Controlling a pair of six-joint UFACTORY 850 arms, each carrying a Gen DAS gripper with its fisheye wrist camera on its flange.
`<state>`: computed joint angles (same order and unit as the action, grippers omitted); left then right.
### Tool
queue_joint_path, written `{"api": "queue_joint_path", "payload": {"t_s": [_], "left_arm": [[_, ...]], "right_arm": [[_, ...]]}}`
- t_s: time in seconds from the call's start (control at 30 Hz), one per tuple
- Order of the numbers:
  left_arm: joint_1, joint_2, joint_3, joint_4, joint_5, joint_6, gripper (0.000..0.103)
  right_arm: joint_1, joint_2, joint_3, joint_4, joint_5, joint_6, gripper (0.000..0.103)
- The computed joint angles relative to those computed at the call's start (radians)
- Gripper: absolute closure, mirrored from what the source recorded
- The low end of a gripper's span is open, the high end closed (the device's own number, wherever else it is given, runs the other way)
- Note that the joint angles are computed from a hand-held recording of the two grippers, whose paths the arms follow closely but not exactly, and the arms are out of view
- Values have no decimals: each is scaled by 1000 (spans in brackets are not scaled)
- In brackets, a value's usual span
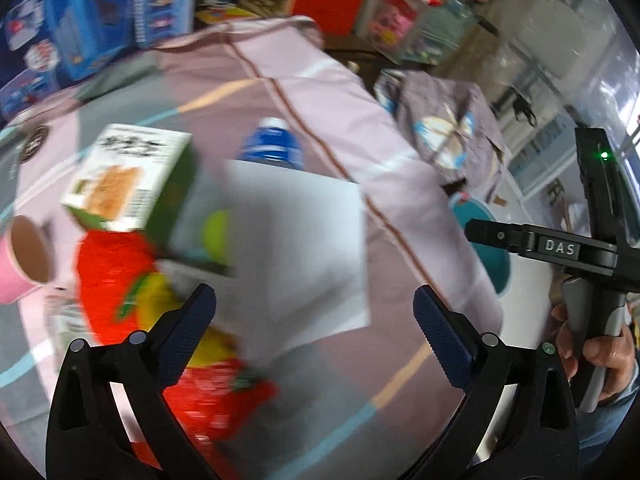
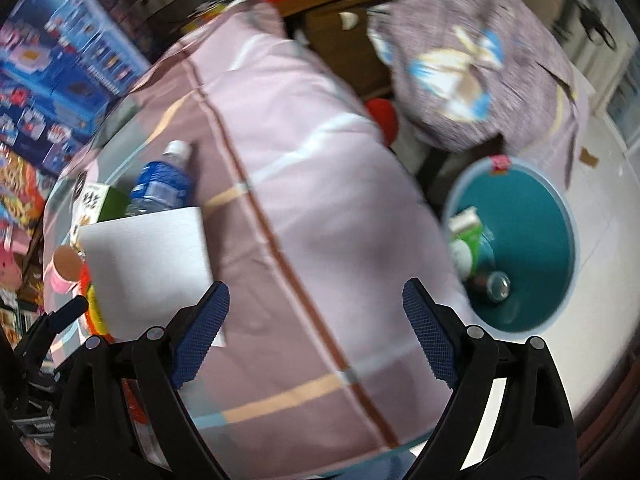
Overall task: Collect trash
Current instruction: 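Move both tools back over the table toward the water bottle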
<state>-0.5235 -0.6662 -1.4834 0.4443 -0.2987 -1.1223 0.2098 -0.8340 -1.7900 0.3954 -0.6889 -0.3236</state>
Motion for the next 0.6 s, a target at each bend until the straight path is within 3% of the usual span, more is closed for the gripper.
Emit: {"api": "queue_joint_path", "payload": {"t_s": [0.23,0.37,0.5,0.6], "left_arm": [[71,101,145,224,5,-221,4],[122,119,187,259,10,-267,4],[167,106,182,245,-2,-233,4],[196,76,145,115,12,-67,4]], "right_arm": [[72,-73,-148,-47,-43,38,18],[108,-174,-311,-58,-124,66,18],[132,-296,-498,-71,-225,114,18],[147,-438,-729,-82,-352,151,18]]}}
